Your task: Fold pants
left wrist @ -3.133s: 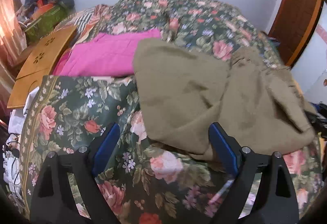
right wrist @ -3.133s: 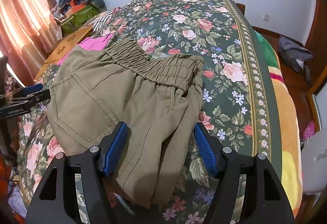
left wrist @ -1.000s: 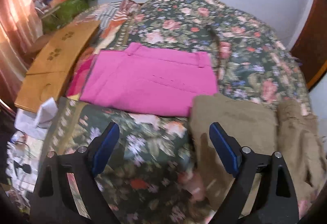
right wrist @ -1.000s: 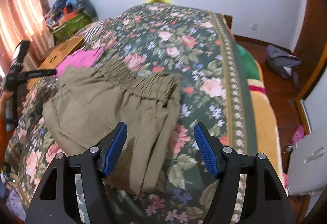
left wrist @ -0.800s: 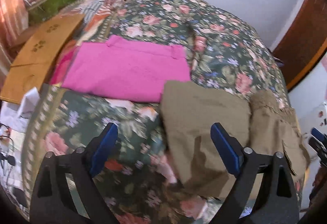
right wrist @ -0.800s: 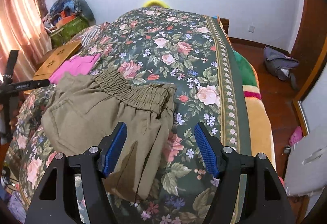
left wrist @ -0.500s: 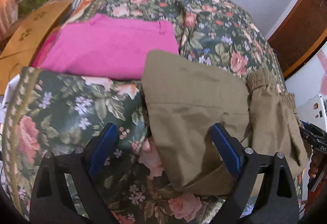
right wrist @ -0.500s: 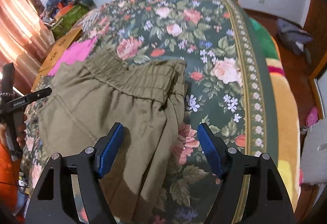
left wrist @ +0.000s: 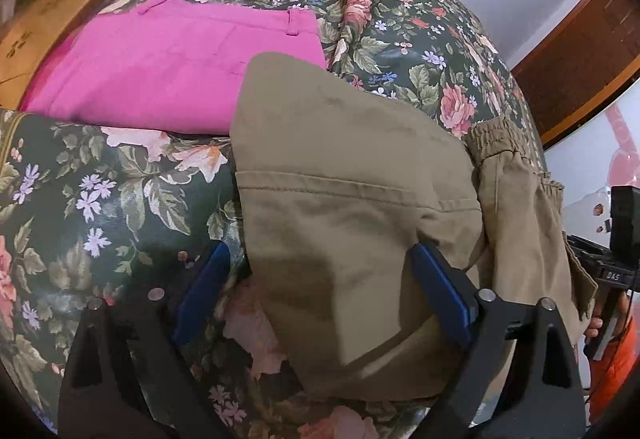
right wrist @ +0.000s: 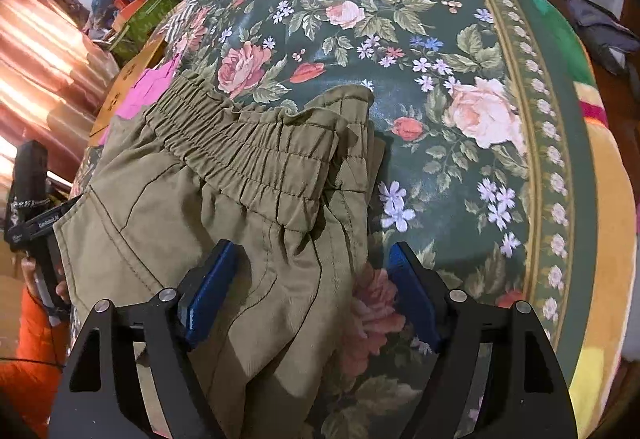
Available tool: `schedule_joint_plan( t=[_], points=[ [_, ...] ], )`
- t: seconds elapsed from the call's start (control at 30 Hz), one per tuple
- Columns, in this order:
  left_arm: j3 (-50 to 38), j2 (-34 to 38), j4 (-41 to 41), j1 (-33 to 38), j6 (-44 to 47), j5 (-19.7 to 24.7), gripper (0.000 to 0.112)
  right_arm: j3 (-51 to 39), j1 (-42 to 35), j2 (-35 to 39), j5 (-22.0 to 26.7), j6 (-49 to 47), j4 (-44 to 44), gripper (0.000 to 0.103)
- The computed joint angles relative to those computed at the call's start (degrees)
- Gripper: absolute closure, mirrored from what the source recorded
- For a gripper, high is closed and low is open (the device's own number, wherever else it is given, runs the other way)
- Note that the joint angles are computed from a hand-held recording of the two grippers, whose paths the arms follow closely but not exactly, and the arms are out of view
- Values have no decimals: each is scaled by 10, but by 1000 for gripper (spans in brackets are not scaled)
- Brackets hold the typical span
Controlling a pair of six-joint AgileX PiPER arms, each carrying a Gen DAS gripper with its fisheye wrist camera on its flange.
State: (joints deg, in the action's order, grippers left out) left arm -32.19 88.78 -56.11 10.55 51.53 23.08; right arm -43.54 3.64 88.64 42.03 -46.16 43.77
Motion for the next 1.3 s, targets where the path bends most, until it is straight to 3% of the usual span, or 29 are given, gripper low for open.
schedule_joint_plan(
  t=[0.03, 0.17, 0.37, 0.57, 0.7, 0.8, 1.03, 1.17, 1.3],
  points=[
    [1, -2, -4, -3, 4, -2, 24, -2, 0, 2, 2, -5, 1, 29],
    [2, -7, -8, -7, 2, -3, 35, -6, -8, 9, 29, -41, 30, 47],
    [9, -22, 0, 0, -9, 7, 57, -3, 14, -6, 8, -26, 23, 60],
    [19, -59, 84, -8, -95, -4, 84, 5, 5, -26, 4, -36, 42, 82],
    [32, -103, 174, -24, -187, -16, 101, 15, 12, -49, 7, -36, 54, 87],
    [42, -146, 139, 19, -135, 35, 107, 19, 20, -68, 15, -32, 55, 89],
    [81, -280, 181, 110, -132, 139, 109, 40, 46, -117, 37, -19, 59, 89],
    [108, -340, 173, 207, -75, 220, 109, 54, 72, -152, 38, 9, 42, 89],
    [129, -344, 172, 271, -24, 258, 108, 65, 131, -185, -11, 100, -41, 80]
  ],
)
